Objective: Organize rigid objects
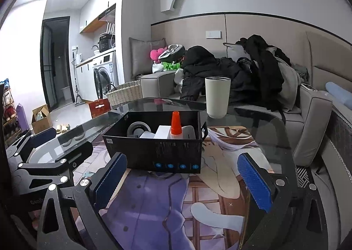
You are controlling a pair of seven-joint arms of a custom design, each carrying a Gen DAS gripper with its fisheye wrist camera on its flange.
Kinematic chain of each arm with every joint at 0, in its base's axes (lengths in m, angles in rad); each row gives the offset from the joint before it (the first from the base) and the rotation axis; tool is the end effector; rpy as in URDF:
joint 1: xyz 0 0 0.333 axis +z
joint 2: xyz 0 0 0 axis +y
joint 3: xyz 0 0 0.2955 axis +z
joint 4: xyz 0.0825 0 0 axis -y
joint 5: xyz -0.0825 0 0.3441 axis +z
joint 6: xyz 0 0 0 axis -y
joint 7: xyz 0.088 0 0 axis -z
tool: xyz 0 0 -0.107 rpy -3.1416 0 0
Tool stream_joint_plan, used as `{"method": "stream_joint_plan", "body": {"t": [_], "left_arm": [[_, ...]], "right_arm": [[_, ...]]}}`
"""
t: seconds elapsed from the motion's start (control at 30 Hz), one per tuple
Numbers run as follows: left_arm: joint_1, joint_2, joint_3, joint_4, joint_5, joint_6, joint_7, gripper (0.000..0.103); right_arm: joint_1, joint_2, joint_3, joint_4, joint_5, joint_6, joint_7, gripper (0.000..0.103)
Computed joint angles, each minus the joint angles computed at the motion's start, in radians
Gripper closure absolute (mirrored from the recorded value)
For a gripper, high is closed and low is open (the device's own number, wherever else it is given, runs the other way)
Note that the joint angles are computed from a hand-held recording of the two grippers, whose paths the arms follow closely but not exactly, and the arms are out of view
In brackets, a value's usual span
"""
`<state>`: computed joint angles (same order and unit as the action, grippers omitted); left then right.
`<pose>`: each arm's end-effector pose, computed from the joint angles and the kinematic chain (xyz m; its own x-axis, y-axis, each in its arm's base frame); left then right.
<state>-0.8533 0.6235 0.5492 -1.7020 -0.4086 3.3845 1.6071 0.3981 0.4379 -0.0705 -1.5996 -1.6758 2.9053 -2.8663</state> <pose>0.6279 -0.2416 0.4257 -0.1527 -0.9881 -0.0192 -0.3827 0.0771 -0.9206 0.5961 0.2735 0.4215 0.0517 -0.9984 -0.0241 -0.4083 0.0009 -0.9129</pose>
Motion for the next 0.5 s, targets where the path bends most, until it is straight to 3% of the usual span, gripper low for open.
{"method": "stream_joint_plan", "body": {"t": [0.3,0.37,0.5], "left_arm": [[-0.012,0.002,0.015,-0.001,-0.015,-0.001,0.004,0.0],[0.009,-0.007,-0.01,-0.003,-0.002,-0.002,0.006,0.0],[-0.019,0.002,0.023,-0.005,-0.012,-0.003,0.0,0.0]], "right_arm": [[-0.001,0.01,-0.004,0.006,0.04,0.009,-0.032,0.001],[0.005,0.012,-0.01,0.009,0.046,0.007,-0.036,0.001],[0.012,0.014,-0.019,0.012,0.047,0.012,-0.034,0.001]]}}
